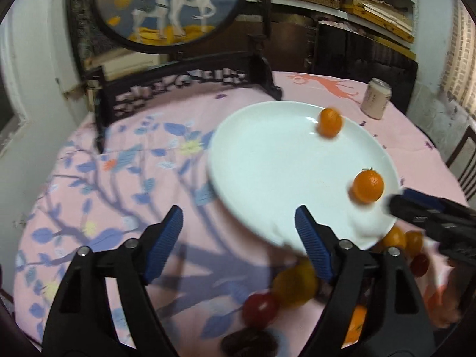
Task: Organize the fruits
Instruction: 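Carry both mandarins over the white plate and open both tools, then grasp a dark red plum with the right tool while the left tool grasps a dark brown tomato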
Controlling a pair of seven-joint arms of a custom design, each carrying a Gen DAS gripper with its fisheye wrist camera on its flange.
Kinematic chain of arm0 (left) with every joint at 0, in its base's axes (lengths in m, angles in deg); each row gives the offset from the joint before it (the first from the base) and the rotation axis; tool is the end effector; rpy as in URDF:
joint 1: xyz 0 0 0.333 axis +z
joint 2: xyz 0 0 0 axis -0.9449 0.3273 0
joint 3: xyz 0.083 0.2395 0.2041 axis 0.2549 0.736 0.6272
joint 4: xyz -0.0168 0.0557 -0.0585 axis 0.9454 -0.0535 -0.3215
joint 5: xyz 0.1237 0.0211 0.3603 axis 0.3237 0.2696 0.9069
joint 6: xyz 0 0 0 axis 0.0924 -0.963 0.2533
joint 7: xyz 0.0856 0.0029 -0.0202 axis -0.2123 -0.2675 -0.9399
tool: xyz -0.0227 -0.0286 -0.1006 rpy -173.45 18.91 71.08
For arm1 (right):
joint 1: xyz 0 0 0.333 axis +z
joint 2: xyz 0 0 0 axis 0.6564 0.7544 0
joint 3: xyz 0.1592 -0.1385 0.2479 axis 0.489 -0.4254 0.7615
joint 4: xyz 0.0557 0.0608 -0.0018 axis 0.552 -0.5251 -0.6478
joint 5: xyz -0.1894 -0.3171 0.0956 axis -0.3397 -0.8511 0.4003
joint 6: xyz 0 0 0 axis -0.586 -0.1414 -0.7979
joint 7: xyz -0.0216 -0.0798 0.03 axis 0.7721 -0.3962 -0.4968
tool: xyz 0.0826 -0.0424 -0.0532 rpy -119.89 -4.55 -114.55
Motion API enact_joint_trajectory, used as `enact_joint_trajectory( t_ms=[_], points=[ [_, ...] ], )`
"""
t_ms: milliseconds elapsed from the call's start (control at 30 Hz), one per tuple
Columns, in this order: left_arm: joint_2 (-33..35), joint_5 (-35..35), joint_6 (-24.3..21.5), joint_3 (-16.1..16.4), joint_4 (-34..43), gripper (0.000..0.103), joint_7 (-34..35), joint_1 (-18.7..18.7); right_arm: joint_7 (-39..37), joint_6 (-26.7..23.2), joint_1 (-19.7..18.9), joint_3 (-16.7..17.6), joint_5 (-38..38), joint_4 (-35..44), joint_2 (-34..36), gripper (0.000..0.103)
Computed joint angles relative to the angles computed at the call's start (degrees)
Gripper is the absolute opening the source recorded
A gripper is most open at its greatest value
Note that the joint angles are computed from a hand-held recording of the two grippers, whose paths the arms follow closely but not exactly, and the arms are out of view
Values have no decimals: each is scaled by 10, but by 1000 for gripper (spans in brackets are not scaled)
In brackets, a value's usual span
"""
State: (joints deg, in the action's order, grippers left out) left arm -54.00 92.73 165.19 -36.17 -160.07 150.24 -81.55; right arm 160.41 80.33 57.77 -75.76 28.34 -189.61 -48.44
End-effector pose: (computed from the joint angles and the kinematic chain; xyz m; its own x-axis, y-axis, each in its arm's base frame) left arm 0.5102 -0.2207 0.5025 -0.3706 -0.9286 -0.0195 -0.6349 0.2686 -0.7245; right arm 0.4388 0.2922 0.5033 -0.1619 -0.9140 -0.3721 -0.6637 0.3799 -0.6443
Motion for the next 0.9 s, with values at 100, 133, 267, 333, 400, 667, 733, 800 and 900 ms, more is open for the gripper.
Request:
enact_joint_trajectory(
  t_ms=[100,133,267,333,400,667,733,800,900],
  points=[
    [-39,-62,6,20,-43,81,51,-14,31,24,-2,25,-37,-40,-53,62],
    [-56,-100,9,35,-62,81,85,-27,36,22,-2,42,-50,-54,-75,62],
    [-112,-182,30,72,-129,83,164,-61,45,23,1,92,-52,-105,-133,62],
    [-133,-190,33,80,-159,85,180,-67,47,43,5,110,-35,-131,-150,62],
    [-145,-197,26,88,-174,85,188,-73,44,54,10,127,-9,-147,-161,62],
    [-170,-206,28,97,-202,87,187,-79,-14,52,38,196,54,-117,-106,62],
    [-174,-213,27,105,-206,87,197,-91,-26,27,47,201,48,-91,-78,62],
    [-177,-214,22,107,-209,87,207,-97,-26,-15,59,197,38,-67,-54,62],
    [-178,-212,19,105,-211,87,220,-101,-16,-49,76,178,38,-48,-30,52]
  ],
)
